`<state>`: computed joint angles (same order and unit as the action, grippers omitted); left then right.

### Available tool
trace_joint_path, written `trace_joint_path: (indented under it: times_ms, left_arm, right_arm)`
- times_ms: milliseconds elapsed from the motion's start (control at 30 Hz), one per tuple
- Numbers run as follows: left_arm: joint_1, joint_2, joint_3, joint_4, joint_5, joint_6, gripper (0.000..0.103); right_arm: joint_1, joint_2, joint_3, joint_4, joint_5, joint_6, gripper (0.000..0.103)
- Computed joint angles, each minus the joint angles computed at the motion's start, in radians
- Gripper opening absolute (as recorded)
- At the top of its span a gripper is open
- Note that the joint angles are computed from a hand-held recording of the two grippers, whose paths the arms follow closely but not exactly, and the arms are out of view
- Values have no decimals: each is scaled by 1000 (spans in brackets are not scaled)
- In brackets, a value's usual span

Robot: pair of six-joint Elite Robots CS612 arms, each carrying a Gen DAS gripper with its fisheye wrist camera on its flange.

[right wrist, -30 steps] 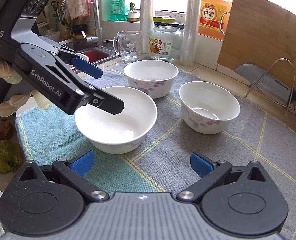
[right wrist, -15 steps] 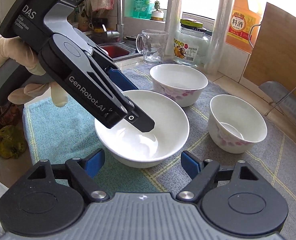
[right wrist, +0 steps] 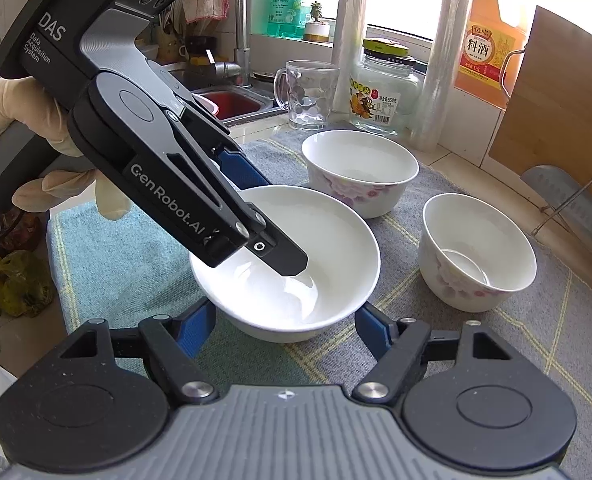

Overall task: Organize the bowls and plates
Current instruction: 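Close the left tool on the rim of the white bowl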

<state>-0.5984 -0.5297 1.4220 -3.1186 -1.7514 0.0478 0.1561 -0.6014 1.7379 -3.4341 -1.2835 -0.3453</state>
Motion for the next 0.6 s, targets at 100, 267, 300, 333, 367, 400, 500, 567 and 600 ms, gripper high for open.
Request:
trace_joint_path:
  times_ms: [100,267,300,333,367,400,500,567,600]
  left_arm:
    - [-2,-1,0,2,-5,4,60]
    - [-8,-2,-2,-4,-26,8,60]
    - [-10,-2,-4,-4,-30,10,60]
    - [-14,-2,-5,-5,-34,14,60]
    - [-16,-2,-7,-6,-38,17,60]
    - [-19,0,-10,-7,-43,19,60]
    - [-30,4,-21,-4,-57,30,60]
    - [-37,8,-31,2,-66,37,60]
    - [-40,10,-35,5,-70,41,60]
  right_arm:
    - [-1,-7,9,2,-2,0,80]
    - [-11,-24,37,-12,0,11,80]
    - [-14,-27,44,-18,-2,14,80]
    - [-16,-31,51,-23,-5,14,80]
    - [-18,-35,58,-27,-9,14,80]
    - [-21,-39,67,-34,-14,15,80]
    - [-31,-51,91,-50,-26,23,80]
    - [-38,-58,107,-59,-35,29,80]
    - [-41,-61,116,-64,-40,31,80]
